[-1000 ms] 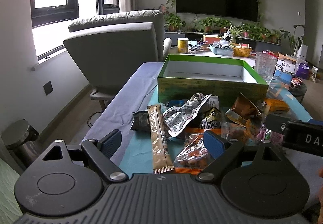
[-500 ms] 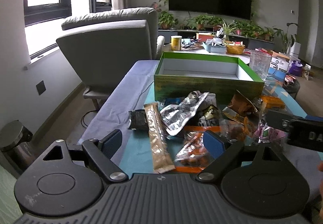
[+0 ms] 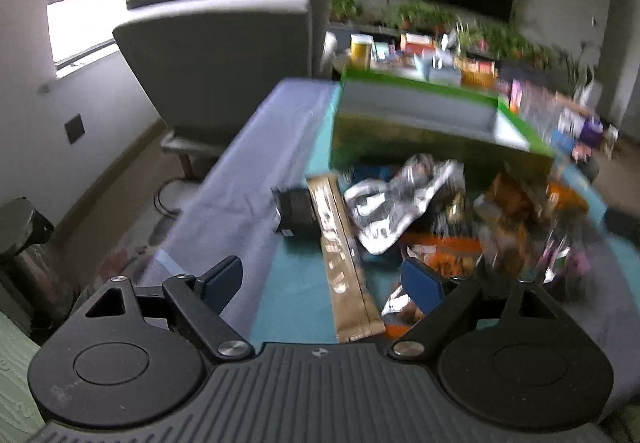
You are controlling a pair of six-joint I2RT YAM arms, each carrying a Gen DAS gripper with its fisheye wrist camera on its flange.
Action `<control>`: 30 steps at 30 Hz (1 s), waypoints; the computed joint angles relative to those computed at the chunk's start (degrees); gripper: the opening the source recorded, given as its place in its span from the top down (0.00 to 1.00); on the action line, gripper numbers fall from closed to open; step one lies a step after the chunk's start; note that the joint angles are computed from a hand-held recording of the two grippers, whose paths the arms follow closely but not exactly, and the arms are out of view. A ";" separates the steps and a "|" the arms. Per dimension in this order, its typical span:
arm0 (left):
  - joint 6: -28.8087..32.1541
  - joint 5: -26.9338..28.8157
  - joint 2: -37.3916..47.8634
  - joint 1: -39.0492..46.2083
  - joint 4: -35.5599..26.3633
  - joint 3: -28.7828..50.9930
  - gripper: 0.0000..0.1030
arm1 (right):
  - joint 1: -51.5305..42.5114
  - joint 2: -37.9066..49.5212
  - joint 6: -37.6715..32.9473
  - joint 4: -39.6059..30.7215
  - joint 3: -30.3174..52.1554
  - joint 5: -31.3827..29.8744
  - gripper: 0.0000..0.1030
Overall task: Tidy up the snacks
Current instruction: 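Grasp the long tan snack stick with the left gripper while the right grasps the pink-labelled clear bag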
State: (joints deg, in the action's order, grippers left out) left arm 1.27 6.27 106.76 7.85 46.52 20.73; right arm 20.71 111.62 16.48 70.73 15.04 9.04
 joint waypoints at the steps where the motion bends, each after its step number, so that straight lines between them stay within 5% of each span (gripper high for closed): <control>1: -0.04 -1.24 1.81 -1.07 -0.61 1.45 0.21 | -0.34 0.68 -0.20 1.49 -0.25 0.21 0.50; 7: -0.59 -2.73 7.14 -2.01 -0.08 5.15 0.26 | -5.24 3.72 0.54 2.97 1.64 -0.07 0.50; 13: -1.68 -2.80 7.71 -1.79 -2.96 7.68 0.27 | -11.75 8.14 4.73 0.50 5.13 -11.95 0.50; 24: -2.78 -5.85 10.87 -4.72 -6.82 12.28 0.31 | -7.74 11.81 1.82 -9.05 10.18 -8.82 0.50; 27: -2.78 -6.03 11.72 -4.79 -5.21 12.18 0.38 | -6.63 12.50 2.19 -9.72 11.30 -6.23 0.50; 30: -1.56 -6.55 12.36 -5.12 -1.69 11.00 0.76 | -5.00 13.22 1.30 -10.08 12.34 -3.53 0.50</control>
